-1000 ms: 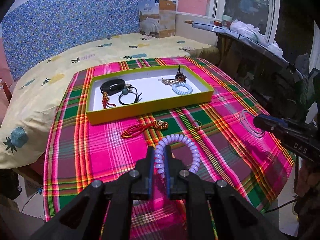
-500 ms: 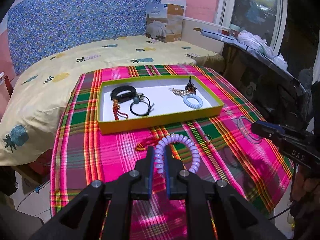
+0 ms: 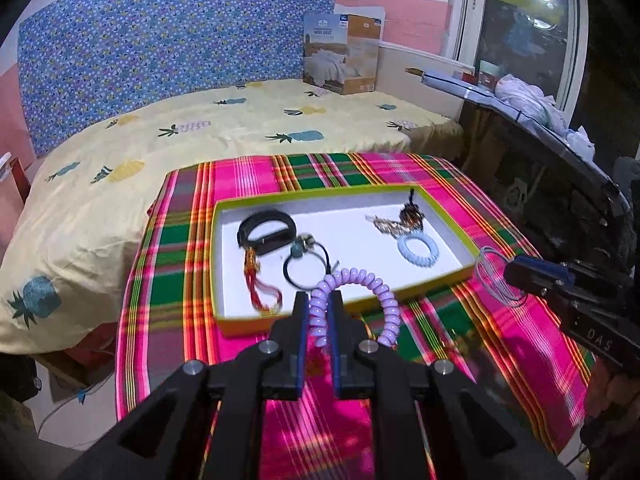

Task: Organize jewelry
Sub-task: 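Carry the lavender coil tie and grey flower hair tie into the tray and open both grippers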

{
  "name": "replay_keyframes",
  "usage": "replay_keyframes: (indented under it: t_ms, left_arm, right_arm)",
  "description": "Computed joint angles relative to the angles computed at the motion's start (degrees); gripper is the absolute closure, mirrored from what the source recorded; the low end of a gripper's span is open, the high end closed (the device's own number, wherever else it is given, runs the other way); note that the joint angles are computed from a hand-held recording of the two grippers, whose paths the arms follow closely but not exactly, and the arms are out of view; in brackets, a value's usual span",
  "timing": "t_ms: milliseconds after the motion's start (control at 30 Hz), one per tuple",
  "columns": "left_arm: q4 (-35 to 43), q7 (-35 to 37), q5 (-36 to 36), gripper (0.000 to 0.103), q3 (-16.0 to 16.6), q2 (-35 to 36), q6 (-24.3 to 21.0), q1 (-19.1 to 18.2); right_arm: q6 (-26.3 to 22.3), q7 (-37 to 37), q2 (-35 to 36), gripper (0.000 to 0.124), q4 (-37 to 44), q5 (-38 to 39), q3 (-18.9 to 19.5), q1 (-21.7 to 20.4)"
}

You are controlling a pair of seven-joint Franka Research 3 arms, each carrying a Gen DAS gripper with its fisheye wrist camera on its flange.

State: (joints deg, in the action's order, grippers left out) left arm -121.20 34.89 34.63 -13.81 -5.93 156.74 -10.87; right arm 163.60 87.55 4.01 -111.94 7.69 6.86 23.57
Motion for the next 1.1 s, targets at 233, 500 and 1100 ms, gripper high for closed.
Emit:
replay_keyframes:
  t_ms: [233, 500, 1100]
  left_arm:
    - [8.8, 4.4, -1.0, 0.093, 1.4, 7.6, -0.8, -0.2]
    - [18.6, 9.9, -4.6, 0.093, 3.2, 16.5, -2.5, -1.3]
    - [26.9, 16.4, -11.9, 0.092, 4.5, 25.5, -6.1, -2.6]
  right_arm:
    - [-2.3, -1.4, 6.4, 0.107, 7.7, 0.3, -0.5, 0.0]
    - [-7.0, -1.9, 13.5, 0.107, 16.0, -0.4, -1.7, 0.7]
    - [-14.6, -0.9, 19.4, 0.107, 23.5, -2.6, -3.3, 1.3]
